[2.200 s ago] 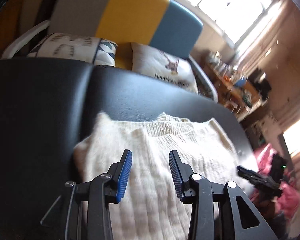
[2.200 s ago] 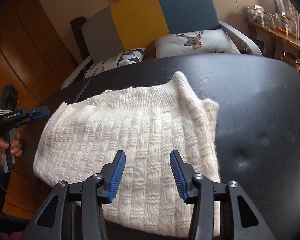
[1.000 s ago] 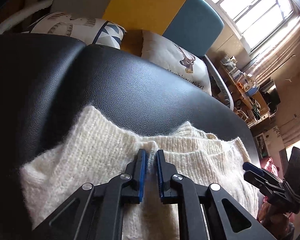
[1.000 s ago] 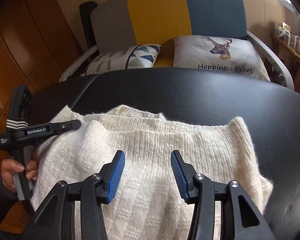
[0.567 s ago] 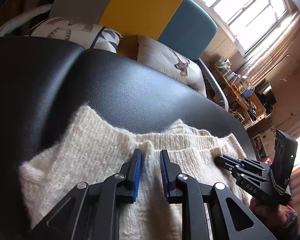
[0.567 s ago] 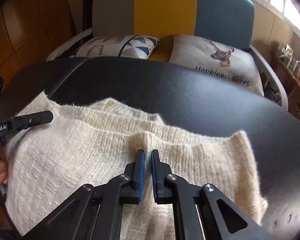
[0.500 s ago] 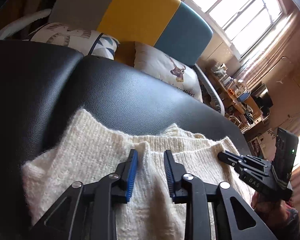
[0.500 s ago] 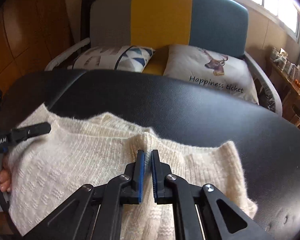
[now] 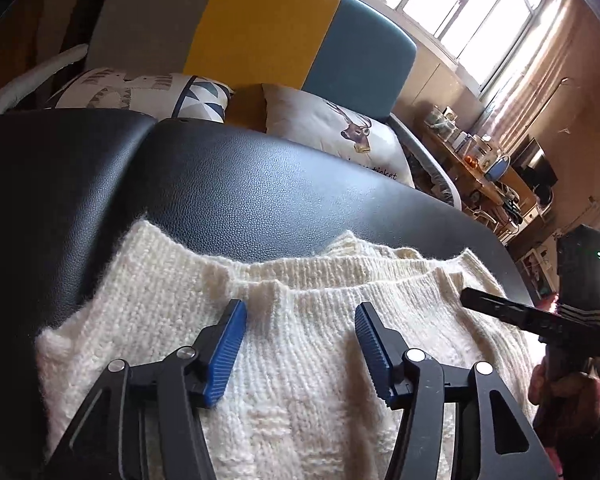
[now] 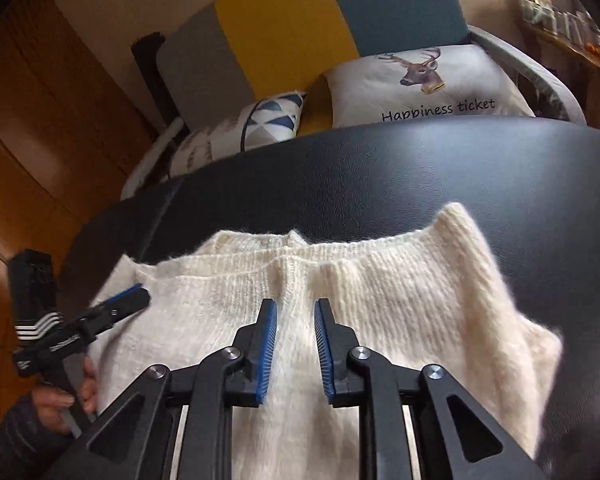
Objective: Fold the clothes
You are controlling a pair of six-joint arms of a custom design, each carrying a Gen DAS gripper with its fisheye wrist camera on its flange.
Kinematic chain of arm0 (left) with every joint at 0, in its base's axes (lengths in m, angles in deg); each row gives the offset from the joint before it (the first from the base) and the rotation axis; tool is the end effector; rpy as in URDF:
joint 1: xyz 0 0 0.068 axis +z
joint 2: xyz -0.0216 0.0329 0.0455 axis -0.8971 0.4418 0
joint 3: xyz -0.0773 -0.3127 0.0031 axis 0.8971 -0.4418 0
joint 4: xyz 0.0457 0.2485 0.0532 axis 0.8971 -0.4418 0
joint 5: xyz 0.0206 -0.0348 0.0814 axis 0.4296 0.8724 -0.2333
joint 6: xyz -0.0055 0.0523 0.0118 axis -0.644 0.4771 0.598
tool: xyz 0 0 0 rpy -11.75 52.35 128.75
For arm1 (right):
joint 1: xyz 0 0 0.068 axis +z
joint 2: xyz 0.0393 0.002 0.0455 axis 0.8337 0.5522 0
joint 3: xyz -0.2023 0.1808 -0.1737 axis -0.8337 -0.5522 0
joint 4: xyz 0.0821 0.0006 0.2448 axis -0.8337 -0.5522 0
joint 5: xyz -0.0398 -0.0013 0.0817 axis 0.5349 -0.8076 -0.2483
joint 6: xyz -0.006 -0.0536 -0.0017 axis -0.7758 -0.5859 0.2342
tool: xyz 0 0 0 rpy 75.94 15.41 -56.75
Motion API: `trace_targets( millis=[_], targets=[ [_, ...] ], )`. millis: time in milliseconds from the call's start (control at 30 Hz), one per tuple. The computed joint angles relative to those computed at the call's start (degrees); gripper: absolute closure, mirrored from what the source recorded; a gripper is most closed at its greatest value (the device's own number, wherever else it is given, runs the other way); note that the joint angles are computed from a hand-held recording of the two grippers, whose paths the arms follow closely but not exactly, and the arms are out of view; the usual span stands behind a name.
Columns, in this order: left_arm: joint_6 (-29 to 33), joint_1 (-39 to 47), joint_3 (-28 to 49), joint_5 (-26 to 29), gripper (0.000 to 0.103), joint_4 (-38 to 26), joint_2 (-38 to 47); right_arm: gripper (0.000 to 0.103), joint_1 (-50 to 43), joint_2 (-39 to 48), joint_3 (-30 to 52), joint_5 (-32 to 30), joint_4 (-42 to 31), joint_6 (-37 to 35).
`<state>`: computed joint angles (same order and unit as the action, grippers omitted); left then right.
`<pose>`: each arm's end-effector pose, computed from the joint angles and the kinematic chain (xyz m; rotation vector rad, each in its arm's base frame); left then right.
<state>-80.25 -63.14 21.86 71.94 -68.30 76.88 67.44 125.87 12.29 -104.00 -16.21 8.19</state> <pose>0.2082 -0.0097 0.1736 -0.1836 2.3852 -0.5417 0.2926 0.0736 0.2035 -0.2853 2.4945 0.7432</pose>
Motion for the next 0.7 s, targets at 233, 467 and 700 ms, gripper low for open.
trace_targets(
  millis=[233,467,700],
  targets=[
    [-2.0,0.7,1.6,0.8,0.045,-12.7,-14.9,0.079,-33.2,-11.5,-3.6,-19.7,-35.7,-32.4],
    [-9.7,-22.5,0.3,-8.6,0.039,-19.4,-25.4,0.076,-47.7,2.1,-3.0,-22.1,-50.0,-56.4],
    [-12.3,-40.3,0.8,-19.0,0.04,-17.0,-13.5,0.073,-42.2,15.6,1.8,-25.6,-63.7,-72.6]
  ],
)
